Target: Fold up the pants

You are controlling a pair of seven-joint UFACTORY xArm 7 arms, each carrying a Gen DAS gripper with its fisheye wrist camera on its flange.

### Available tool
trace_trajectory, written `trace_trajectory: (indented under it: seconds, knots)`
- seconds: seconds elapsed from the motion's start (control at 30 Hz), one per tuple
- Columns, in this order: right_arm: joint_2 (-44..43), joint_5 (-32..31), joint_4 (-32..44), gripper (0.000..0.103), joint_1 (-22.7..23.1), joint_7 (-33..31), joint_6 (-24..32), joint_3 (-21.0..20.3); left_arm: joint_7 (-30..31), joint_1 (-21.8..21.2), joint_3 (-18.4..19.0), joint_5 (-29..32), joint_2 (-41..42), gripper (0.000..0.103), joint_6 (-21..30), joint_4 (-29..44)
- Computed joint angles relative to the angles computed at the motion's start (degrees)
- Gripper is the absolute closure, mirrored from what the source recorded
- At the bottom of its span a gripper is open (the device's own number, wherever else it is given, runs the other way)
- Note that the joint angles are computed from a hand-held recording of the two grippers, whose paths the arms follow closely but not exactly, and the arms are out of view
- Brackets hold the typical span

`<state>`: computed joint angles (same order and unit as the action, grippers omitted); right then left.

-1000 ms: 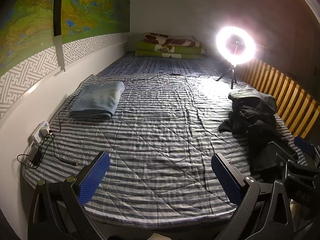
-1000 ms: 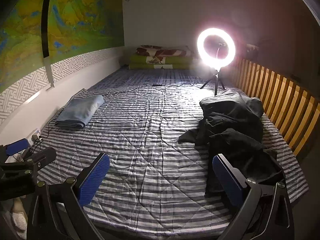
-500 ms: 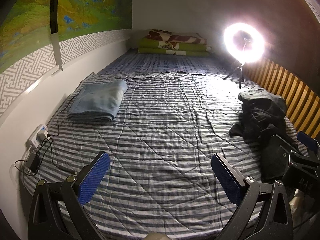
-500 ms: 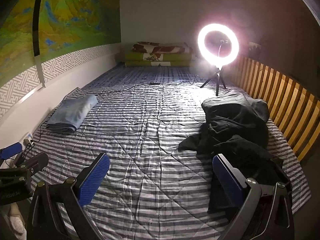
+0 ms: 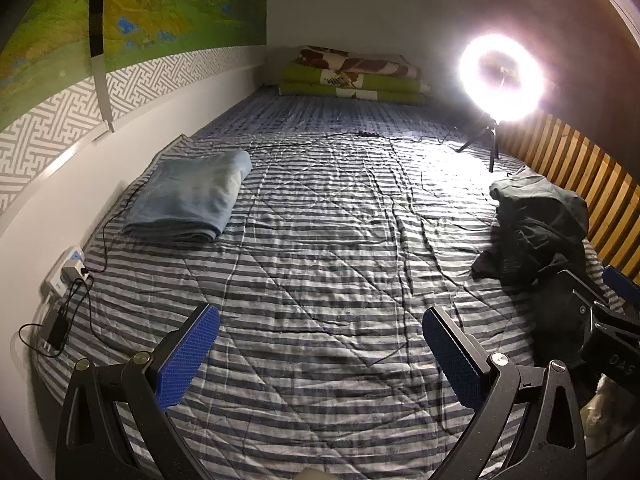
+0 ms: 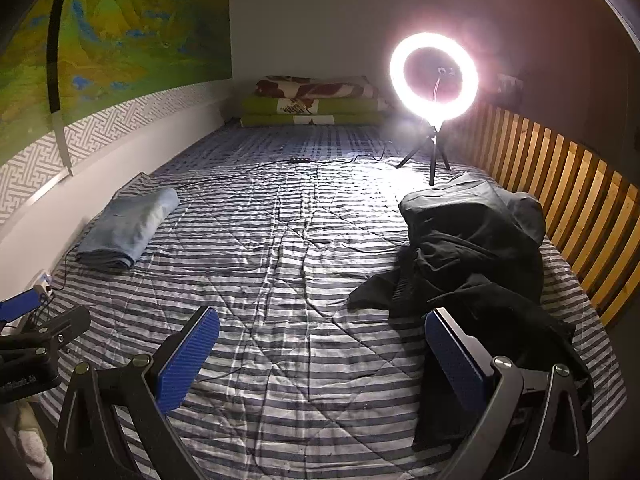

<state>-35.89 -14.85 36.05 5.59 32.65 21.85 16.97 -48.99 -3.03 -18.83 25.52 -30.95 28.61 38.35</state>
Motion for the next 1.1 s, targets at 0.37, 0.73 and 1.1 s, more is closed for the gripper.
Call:
trace_trajectory:
  seconds: [0.37, 0.73, 1.1]
  knots:
    - [-0.12, -0.68, 0.13, 0.001, -0.67, 0.61, 0.1, 0.38, -0.55, -0.31, -0.25, 1.18, 1.31, 0.0, -0.74, 0.59]
    - [-0.34, -1.57, 0.56, 0.001, -0.87, 1.03, 0.06, 1.03, 0.5, -0.43, 0.12, 0.44, -1.34, 0.0, -0.02, -0.43]
    - [-0.08, -2.05, 0.81, 0.001, -1.21, 0.97, -0.01, 0.79, 1.15, 0.27, -0.23, 0.23, -0.6, 0.0, -0.23, 0.59]
